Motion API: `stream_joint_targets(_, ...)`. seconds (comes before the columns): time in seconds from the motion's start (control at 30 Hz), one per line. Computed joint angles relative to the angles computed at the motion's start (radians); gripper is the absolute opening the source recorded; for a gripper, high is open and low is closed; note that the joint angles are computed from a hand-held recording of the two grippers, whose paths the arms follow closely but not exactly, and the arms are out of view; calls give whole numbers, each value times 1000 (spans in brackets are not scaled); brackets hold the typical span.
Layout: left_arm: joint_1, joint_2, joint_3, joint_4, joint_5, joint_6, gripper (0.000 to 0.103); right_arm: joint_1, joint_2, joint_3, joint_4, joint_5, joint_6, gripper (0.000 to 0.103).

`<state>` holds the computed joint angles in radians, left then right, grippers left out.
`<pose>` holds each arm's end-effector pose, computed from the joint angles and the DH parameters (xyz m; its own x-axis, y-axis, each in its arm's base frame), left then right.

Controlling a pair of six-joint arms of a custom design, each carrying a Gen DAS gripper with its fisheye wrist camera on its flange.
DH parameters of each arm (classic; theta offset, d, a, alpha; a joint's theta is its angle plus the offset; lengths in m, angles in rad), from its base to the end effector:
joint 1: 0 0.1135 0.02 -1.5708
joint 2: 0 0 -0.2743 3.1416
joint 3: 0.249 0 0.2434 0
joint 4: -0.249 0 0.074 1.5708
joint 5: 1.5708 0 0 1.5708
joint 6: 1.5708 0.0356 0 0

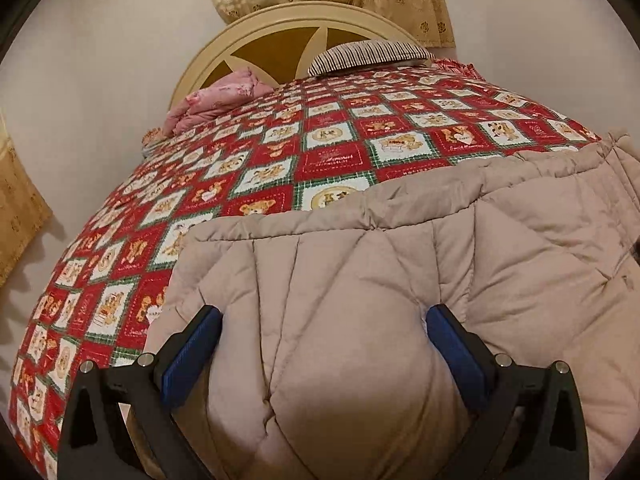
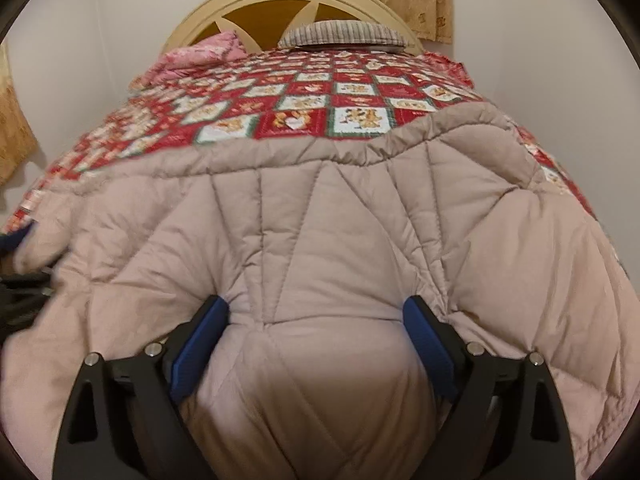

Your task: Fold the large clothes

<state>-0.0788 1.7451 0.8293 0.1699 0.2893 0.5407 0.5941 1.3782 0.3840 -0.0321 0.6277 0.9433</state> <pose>0.3364 -0.0368 0.1597 -0.4337 0.5291 -0.7294 0.5920 0.7775 0.2121 0.1771 0.0944 0.1297 -0.5788 0.3997 -0.7108 0.4558 0.8813 0.1244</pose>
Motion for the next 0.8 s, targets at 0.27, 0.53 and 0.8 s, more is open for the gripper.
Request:
stream_joint_targets(0.27,0,9,10,-14,3,-5,102,-253,-356,-78,-102,-21,-132,96)
stream_joint_targets(0.53,-7,5,-1,3,-13,-2,102,-368,-60,-156,231,-116,-192,98)
stream_joint_targets(0.8,-6,12,7,-7,-9,-7,102,-366,-4,-87,99,-116,-174,101)
